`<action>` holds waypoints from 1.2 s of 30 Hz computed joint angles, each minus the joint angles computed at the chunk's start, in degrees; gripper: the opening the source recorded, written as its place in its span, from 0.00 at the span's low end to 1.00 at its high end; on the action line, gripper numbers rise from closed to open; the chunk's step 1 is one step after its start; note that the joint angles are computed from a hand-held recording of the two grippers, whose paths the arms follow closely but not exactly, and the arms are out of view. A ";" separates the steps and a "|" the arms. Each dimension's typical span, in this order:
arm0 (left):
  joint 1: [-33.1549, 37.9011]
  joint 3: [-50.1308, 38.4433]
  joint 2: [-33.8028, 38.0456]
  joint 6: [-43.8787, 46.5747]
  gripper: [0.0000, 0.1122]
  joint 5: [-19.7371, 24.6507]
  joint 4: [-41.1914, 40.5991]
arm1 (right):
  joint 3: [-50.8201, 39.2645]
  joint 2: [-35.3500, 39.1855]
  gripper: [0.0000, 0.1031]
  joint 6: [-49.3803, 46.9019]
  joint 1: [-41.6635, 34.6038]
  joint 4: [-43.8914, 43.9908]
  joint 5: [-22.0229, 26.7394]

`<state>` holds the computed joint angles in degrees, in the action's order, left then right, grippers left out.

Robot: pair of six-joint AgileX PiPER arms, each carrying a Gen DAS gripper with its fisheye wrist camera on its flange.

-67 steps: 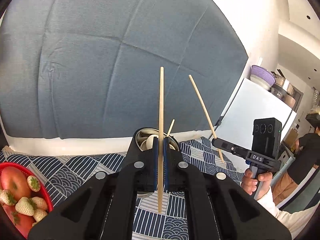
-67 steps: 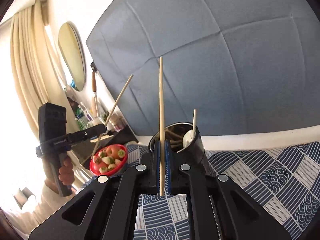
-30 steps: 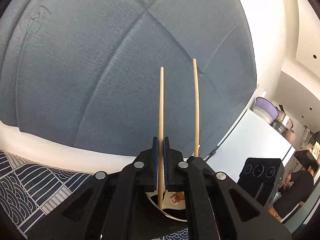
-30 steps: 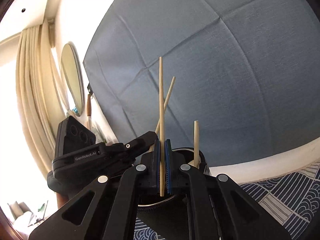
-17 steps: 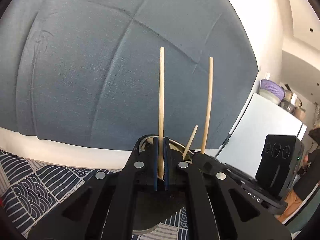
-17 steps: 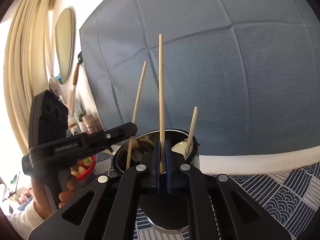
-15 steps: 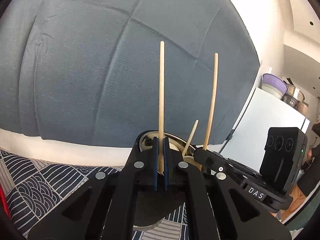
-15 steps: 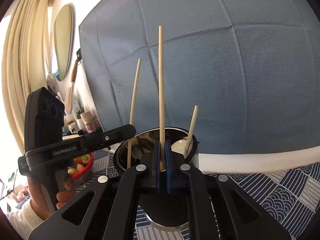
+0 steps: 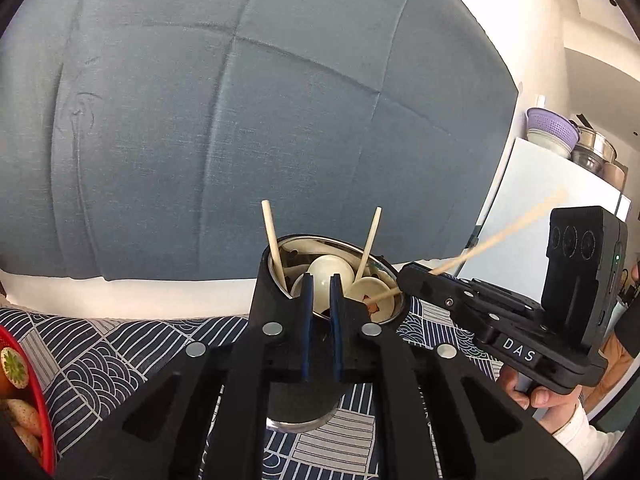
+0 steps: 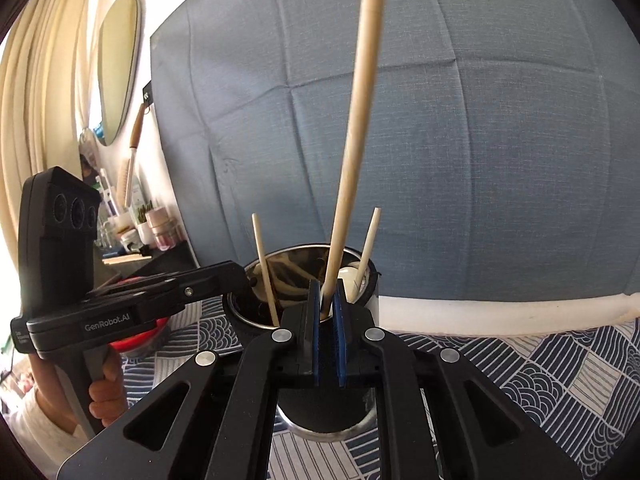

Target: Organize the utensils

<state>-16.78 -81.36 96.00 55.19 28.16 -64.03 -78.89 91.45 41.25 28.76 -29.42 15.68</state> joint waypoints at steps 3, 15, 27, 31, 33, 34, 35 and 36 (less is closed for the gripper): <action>-0.48 1.51 -1.85 -1.69 0.30 -1.04 3.18 | -1.74 0.27 0.08 -4.74 0.29 3.61 2.25; 2.97 9.93 -8.87 2.74 0.58 -0.45 -1.29 | -5.09 -0.12 0.75 8.48 5.53 -15.07 11.51; 3.82 17.64 -14.11 -0.48 0.86 -5.56 2.20 | -0.35 -2.43 0.87 17.67 8.29 -22.30 15.69; 2.72 21.45 -16.30 -5.84 0.86 -8.62 8.23 | 2.72 -3.40 0.88 21.54 9.99 -24.75 17.41; 2.05 23.45 -17.45 -9.43 0.86 -10.05 11.69 | 4.78 -4.14 0.88 24.10 11.12 -26.35 18.31; 1.75 24.62 -18.08 -11.46 0.86 -10.66 13.58 | 6.05 -4.65 0.88 25.66 11.67 -27.35 18.49; 1.44 25.66 -18.54 -13.01 0.86 -11.19 15.10 | 7.16 -5.05 0.88 27.16 12.23 -28.22 18.81; 1.15 26.88 -19.13 -14.31 0.86 -11.72 16.53 | 8.31 -5.46 0.89 28.74 12.90 -28.96 19.35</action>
<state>-15.63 -54.47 76.87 40.88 16.44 -47.50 -70.59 85.99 69.99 41.65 -58.38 35.03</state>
